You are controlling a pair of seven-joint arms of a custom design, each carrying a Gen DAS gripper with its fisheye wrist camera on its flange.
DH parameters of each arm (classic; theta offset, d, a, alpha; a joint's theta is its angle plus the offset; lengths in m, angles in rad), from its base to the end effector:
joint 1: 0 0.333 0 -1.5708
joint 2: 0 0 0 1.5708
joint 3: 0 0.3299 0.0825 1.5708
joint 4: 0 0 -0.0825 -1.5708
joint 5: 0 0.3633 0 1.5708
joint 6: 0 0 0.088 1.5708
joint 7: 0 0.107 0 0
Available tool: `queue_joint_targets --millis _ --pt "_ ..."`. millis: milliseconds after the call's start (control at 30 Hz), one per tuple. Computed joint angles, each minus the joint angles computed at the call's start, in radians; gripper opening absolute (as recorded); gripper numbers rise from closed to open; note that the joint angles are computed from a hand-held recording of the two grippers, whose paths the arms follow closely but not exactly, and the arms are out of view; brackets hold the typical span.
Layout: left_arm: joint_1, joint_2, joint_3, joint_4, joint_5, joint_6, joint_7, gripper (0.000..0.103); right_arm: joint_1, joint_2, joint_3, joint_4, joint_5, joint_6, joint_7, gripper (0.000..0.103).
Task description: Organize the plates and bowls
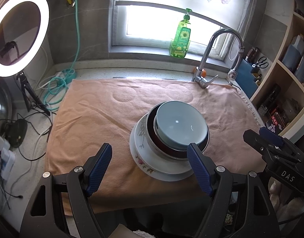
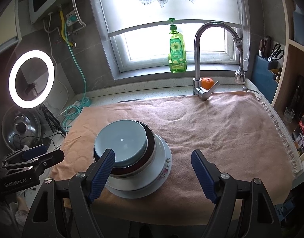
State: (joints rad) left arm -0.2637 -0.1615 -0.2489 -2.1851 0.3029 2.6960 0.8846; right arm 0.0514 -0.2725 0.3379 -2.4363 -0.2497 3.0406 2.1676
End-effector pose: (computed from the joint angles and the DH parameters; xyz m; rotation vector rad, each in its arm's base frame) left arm 0.4510 -0.2734 0.5537 -1.8101 1.9341 -0.8263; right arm 0.4311 0.2101 0.5261 -1.6998 1.6021 -0.5644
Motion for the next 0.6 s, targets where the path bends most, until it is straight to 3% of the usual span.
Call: queue_joint_targets --millis 600 --pt "0.005 0.009 -0.002 0.005 0.033 0.007 -0.012 0.078 0.015 0.018 -0.02 0.01 -0.012 -0.014 0.003 0.076"
